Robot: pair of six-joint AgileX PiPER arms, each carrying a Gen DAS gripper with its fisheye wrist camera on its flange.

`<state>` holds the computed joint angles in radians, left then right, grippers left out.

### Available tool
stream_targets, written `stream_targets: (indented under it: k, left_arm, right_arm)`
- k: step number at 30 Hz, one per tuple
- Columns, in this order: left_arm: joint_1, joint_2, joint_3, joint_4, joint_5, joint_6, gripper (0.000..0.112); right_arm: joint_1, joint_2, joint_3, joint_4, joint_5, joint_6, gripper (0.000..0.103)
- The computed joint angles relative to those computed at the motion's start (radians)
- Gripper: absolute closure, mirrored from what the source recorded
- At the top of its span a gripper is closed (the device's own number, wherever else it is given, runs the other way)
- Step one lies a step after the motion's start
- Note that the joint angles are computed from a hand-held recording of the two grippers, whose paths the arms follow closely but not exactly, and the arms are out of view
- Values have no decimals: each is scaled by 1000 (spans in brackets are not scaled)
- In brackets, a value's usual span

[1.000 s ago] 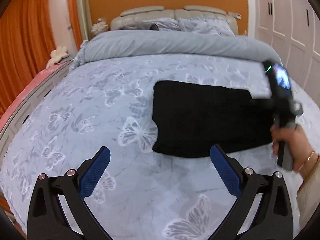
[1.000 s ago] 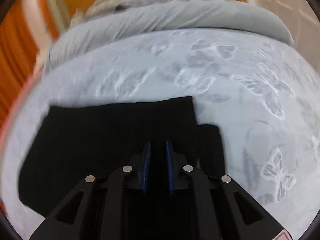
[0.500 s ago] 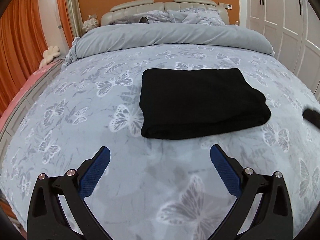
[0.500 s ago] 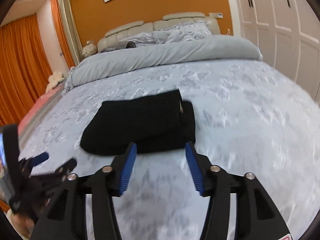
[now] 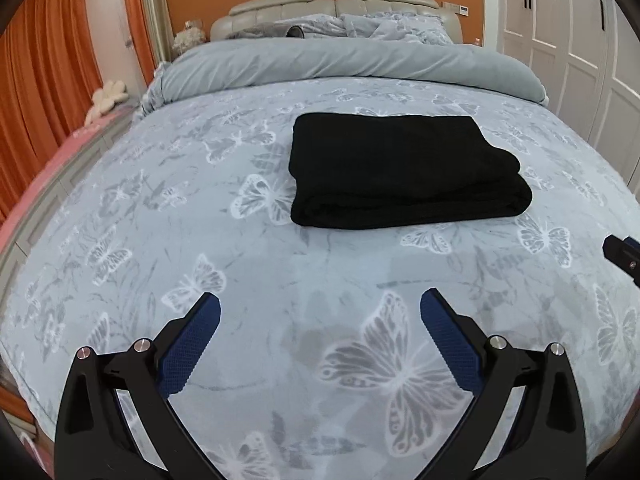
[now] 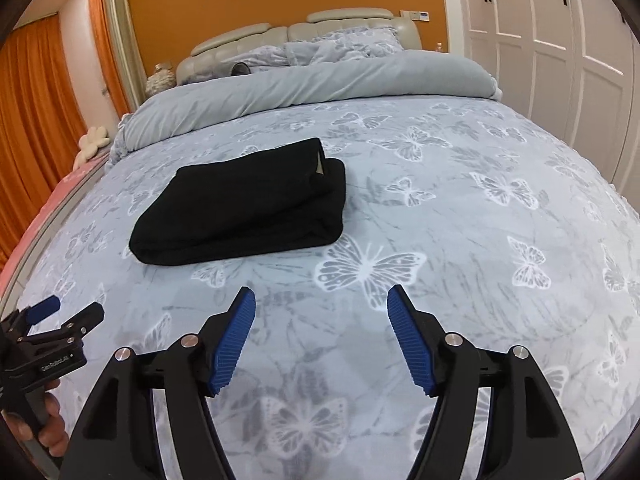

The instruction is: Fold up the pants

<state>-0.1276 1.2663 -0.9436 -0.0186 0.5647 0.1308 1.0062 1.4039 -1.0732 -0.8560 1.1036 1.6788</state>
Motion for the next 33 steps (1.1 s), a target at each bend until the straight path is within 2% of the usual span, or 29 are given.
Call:
stream_targets:
  k: [2,7,14,33]
  left_arm:
    - [18,9,-9,-52,18,45,14]
    - [16,10,-6,-22,10,12,14]
    - [16,-9,2,-48,6,45,14]
    - [-13,-39,22,23,-27,-25,14]
  right_arm:
    - [-6,11,-8,4,-11,-12,36]
    - [8,52,-41,4,-17,-32,36]
    - [25,92,-79,2,-5,-58,36]
    - [34,108,-91,1,-2,-60,36]
